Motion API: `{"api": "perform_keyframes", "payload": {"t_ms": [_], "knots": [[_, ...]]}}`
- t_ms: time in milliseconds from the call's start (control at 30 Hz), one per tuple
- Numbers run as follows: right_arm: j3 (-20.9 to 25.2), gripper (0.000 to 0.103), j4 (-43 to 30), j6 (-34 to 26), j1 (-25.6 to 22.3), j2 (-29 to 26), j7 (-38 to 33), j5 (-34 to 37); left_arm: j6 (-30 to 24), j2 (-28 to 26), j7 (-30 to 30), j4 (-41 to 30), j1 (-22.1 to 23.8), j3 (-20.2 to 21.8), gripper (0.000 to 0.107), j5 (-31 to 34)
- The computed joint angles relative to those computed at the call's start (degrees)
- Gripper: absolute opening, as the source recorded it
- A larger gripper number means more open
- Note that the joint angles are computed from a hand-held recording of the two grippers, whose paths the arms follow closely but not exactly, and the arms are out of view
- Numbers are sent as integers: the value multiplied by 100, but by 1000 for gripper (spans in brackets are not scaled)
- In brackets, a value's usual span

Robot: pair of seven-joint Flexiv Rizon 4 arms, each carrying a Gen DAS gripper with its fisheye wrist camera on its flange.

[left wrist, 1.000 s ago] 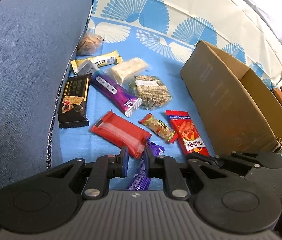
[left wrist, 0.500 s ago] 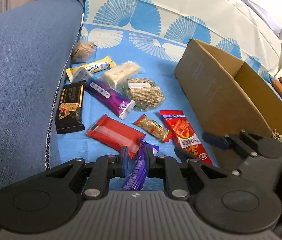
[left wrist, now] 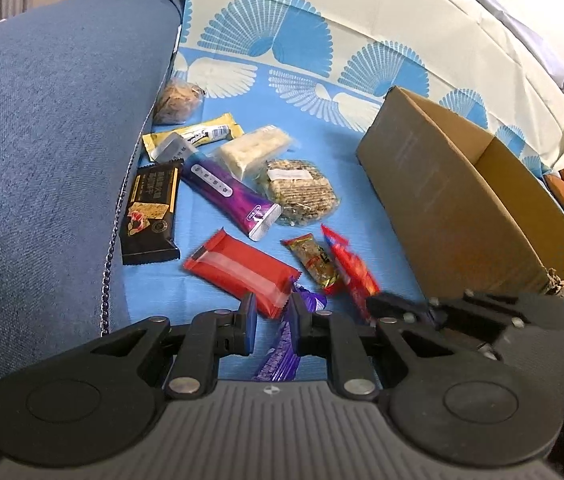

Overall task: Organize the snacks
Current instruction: 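Close the right gripper on the red spicy-strip packet while the left gripper holds the purple bar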

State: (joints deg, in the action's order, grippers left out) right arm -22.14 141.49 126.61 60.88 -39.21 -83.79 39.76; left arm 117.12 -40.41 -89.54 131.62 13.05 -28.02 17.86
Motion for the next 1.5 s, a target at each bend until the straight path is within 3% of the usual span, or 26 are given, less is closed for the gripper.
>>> {"api": "perform_keyframes", "payload": {"t_ms": [233, 300, 333, 367, 433, 533, 667, 800, 933, 1033, 1100, 1167, 1200, 1400, 1500], "knots": [[689, 5, 475, 195, -85, 740, 156, 30, -68, 22, 8, 47, 149, -145, 18, 116], [878, 31, 527, 498, -159, 640, 139, 124, -192, 26, 73, 38, 187, -211, 18, 128], [1065, 55, 539, 717, -362, 585, 166, 75, -272, 19, 130, 22, 195, -244, 18, 126], [1196, 68, 514, 926, -530, 478, 163, 69, -381, 11, 201, 8, 228, -302, 18, 126], [1275, 68, 402, 793, -737, 442, 8, 138, -593, -5, 371, -16, 259, -398, 18, 72], [1742, 68, 441, 592, -1525, 550, 392, -369, -819, -10, 610, -64, 150, -404, 18, -131], [1923, 75, 470, 260, -1894, 643, 722, -683, -1159, -35, 960, -140, 38, -444, 18, -422], [2227, 76, 533, 313, -2371, 595, 1129, -1144, -1397, 52, 1216, -202, -284, -236, 19, -798], [2169, 79, 480, 455, -2397, 436, 1110, -1414, -1331, 149, 1290, -156, -543, -7, 18, -1076], [1993, 79, 413, 491, -2240, 284, 929, -1422, -1128, 133, 1218, -37, -365, -146, 15, -1092], [1902, 73, 404, 594, -2117, 186, 772, -1376, -951, 118, 1050, 63, -210, -251, 15, -1080], [1997, 52, 449, 843, -2233, 114, 659, -1495, -877, 144, 852, 157, -11, -388, 15, -1022], [2065, 51, 486, 933, -2332, 120, 616, -1588, -869, 146, 765, 196, 90, -463, 15, -982], [2160, 51, 612, 1043, -2424, 227, 444, -1610, -1116, 307, 607, 218, 60, -435, 15, -912], [2123, 61, 617, 902, -2345, 312, 357, -1530, -1266, 339, 654, 199, 7, -409, 17, -962]]}}
